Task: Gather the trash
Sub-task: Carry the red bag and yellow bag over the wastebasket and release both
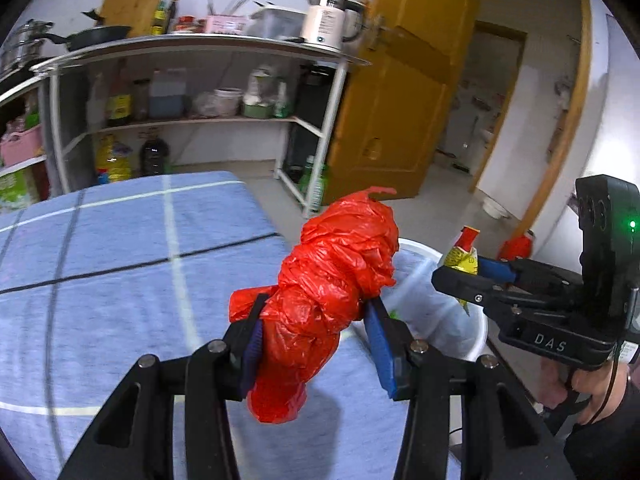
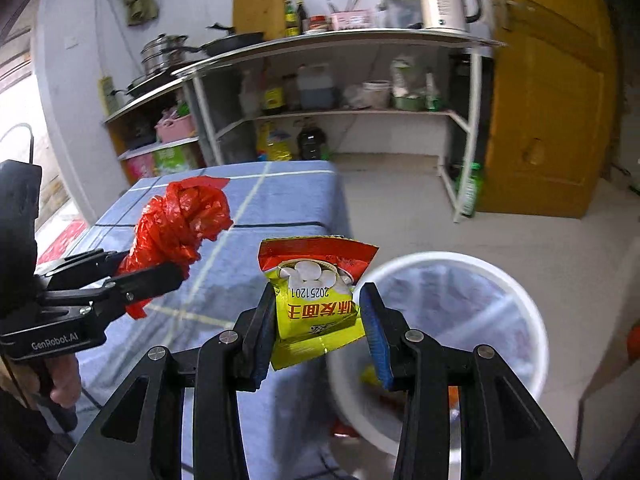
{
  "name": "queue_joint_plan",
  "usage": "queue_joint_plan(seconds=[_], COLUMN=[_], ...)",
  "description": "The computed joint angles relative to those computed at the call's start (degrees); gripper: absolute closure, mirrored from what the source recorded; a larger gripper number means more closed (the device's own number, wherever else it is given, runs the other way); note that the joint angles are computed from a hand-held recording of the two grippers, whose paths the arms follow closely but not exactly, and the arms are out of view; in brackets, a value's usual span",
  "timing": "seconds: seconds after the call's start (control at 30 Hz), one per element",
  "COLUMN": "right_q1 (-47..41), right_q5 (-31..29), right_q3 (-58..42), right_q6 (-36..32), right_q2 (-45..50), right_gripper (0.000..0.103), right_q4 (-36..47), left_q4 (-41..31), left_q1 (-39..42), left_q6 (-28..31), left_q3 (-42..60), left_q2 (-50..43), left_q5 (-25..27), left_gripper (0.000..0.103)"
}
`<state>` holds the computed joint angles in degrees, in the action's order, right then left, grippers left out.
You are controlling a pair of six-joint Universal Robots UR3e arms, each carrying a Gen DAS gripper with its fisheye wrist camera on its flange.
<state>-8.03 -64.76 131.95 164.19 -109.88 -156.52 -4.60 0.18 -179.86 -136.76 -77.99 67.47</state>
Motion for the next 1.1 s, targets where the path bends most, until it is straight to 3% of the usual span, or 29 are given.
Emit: queue_joint_plan(seconds=[0.2,0.37,0.77,1.1], right_q1=[-14.7,-22.2,-24.7,-22.9], right_q5=[7.4,9.7,6.1,3.2], right_q3=[5.4,7.5,7.6,6.2], right_q6=[-8.5,-13.9,-12.8,-12.6], right_q2=[-11.9,-14.3,0.4,8.1], right_gripper=[0.061,0.061,0.06,0.057], right_q4=[10.9,15.8,4.8,0.4], left_q4=[4.9,5.5,0.4,-2.5], left_q1=[-11.2,-17.5,-23.8,-23.8], left_q6=[-6.1,-10.0,-14.0,-14.3], left_q3=[8.2,16.5,32.0,35.6], left_q2=[-12.1,-21.7,-36.9,-40.2], left_q5=[6.1,9.8,12.7,12.5], left_gripper=[0.054,0.054,0.053,0.048])
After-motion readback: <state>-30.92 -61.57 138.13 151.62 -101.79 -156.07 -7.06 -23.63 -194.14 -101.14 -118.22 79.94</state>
